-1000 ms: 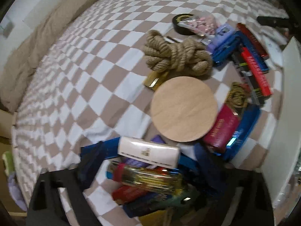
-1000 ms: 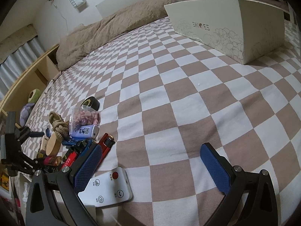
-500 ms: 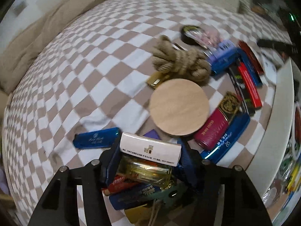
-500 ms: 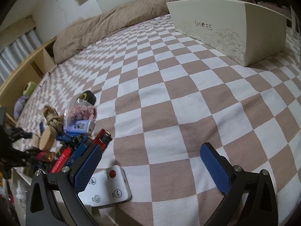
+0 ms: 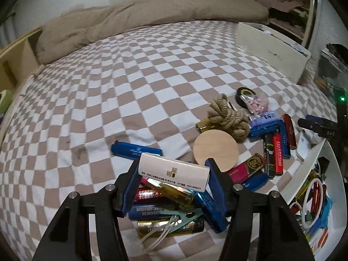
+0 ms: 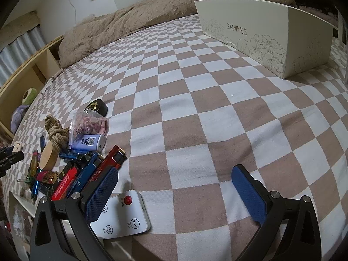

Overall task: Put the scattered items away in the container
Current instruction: 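Lift the white box with left tool while right tool grasps the clear pink-candy bag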

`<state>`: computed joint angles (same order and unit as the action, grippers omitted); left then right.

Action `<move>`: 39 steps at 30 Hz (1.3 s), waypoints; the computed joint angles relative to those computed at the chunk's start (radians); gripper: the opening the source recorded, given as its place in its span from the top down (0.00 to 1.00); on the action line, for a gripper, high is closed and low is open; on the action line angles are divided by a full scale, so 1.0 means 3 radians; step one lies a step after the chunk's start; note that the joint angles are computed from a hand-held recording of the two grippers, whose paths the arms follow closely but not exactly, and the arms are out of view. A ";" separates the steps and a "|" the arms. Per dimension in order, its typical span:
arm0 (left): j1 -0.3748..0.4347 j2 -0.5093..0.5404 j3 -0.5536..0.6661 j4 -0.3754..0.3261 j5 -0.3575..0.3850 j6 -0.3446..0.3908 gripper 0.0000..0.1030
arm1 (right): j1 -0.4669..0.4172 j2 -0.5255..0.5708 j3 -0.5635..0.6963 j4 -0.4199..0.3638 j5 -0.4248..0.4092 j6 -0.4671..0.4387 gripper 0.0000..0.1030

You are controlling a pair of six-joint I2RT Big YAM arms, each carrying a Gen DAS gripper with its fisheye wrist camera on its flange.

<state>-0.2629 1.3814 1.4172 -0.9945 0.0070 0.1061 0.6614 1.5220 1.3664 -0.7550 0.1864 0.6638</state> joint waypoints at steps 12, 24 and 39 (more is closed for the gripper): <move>0.0202 -0.0519 -0.0355 0.0305 -0.0008 -0.0672 0.43 | -0.0009 0.0004 0.0015 -0.0025 -0.0011 -0.0005 0.00; 0.0211 -0.0719 -0.0639 0.0508 0.0194 -0.0712 0.43 | 0.0039 0.0353 0.0744 -0.0832 -0.0008 -0.0236 0.00; -0.0110 -0.0777 -0.0652 0.0549 0.0099 -0.0600 0.43 | 0.0285 0.2110 0.3803 -0.2767 0.0067 -0.0675 0.10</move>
<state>-0.2958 1.1481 1.2215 -0.8299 0.0368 -0.0738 0.7469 2.1549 2.5073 -1.5852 0.2067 0.4612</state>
